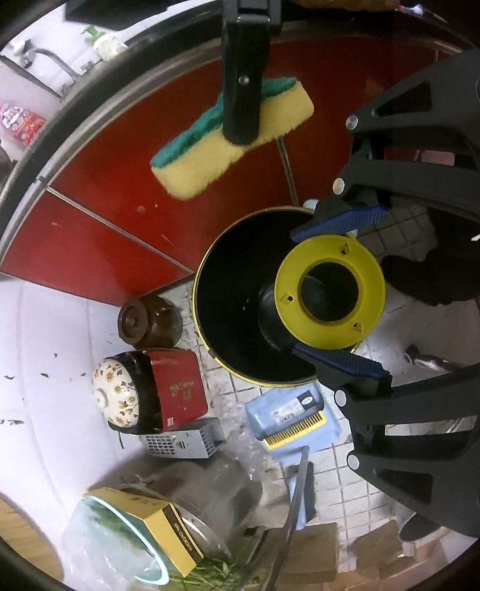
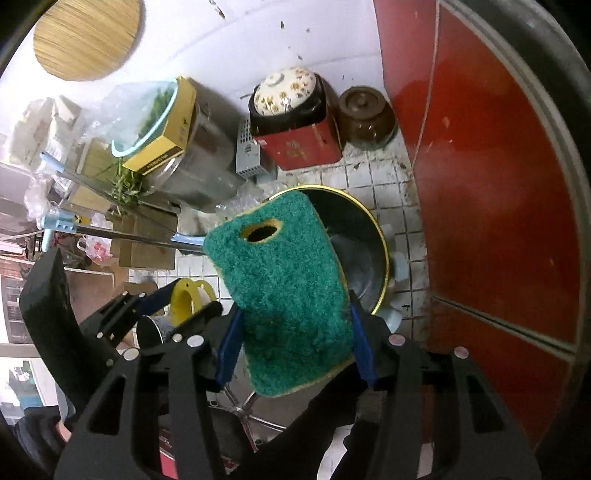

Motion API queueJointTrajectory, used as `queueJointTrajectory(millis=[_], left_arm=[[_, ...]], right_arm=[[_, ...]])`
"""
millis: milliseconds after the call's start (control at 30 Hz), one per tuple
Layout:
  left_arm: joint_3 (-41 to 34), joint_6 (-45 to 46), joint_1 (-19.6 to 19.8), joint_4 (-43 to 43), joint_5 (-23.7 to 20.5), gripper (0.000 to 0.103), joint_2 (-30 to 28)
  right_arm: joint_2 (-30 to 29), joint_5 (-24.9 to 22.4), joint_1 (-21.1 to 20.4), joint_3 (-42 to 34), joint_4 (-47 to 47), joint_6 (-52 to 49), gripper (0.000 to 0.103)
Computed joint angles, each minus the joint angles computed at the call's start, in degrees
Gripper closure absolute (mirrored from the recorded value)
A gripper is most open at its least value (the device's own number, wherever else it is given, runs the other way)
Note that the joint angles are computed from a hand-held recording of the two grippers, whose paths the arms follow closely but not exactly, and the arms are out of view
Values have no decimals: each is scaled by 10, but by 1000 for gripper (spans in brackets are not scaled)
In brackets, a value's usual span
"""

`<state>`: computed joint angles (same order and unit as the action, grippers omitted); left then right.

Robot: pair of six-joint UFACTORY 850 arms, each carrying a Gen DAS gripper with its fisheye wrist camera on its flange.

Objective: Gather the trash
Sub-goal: 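Carry tape roll and sponge to the black bin and open both tools, then move both tools back over the trash pile on the countertop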

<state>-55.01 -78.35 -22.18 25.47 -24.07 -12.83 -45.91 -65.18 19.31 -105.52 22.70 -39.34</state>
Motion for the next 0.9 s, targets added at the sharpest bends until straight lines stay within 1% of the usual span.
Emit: queueJointTrajectory(millis=[33,67,100,133,167,200,233,367,433,500,533,567,633,667,733,767,833,867,900], left_arm=[[-2,6,3,-6,5,48,-8],[-3,11,5,-10,9,46,-12],[-3,16,7,-16,15,40,-14],[-7,20,9,-19,10,20,-18],[-6,7,8,-3,4,14,-17],[-4,-13,7,22,2,12,-15],[-5,-13,7,28,2,12,-14],[-10,22,7,5,-22,12,-4],[-19,33,0,-3,-48,12,8],[-35,37,-11,7,-73,12,20],[-53,42,-24,17,-100,12,23],[-68,52,-32,19,-116,12,23],[-113,83,-54,22,-155,12,14],[-149,104,-69,26,-178,12,3],[-214,139,-91,31,-204,9,-24],[-262,157,-107,39,-215,8,-47],[-356,209,-130,28,-214,7,-97],[-395,235,-136,15,-217,7,-118],[-455,281,-146,-7,-204,7,-153]], right_arm=[[-7,4,3,-5,-3,2,49],[-11,10,7,-5,-4,5,47],[-19,9,10,-13,-7,9,40],[-26,3,11,-23,-12,15,29],[-26,0,11,-24,-15,19,25],[-26,-4,10,-28,-9,16,22],[-24,-7,8,-28,-3,10,21],[-10,-18,1,-31,3,2,21],[2,-25,-6,-33,7,0,21],[29,-27,-21,-24,10,-5,21],[42,-32,-31,-21,16,-12,20],[55,-34,-42,-17,20,-17,20],[85,-35,-78,-15,30,-27,16],[96,-36,-97,-19,36,-27,15],[126,-22,-135,-9,38,-26,12],[146,-7,-163,-1,37,-23,12],[177,25,-204,18,29,-16,10],[194,41,-233,27,24,-8,10],[203,51,-253,33,20,-1,10]])
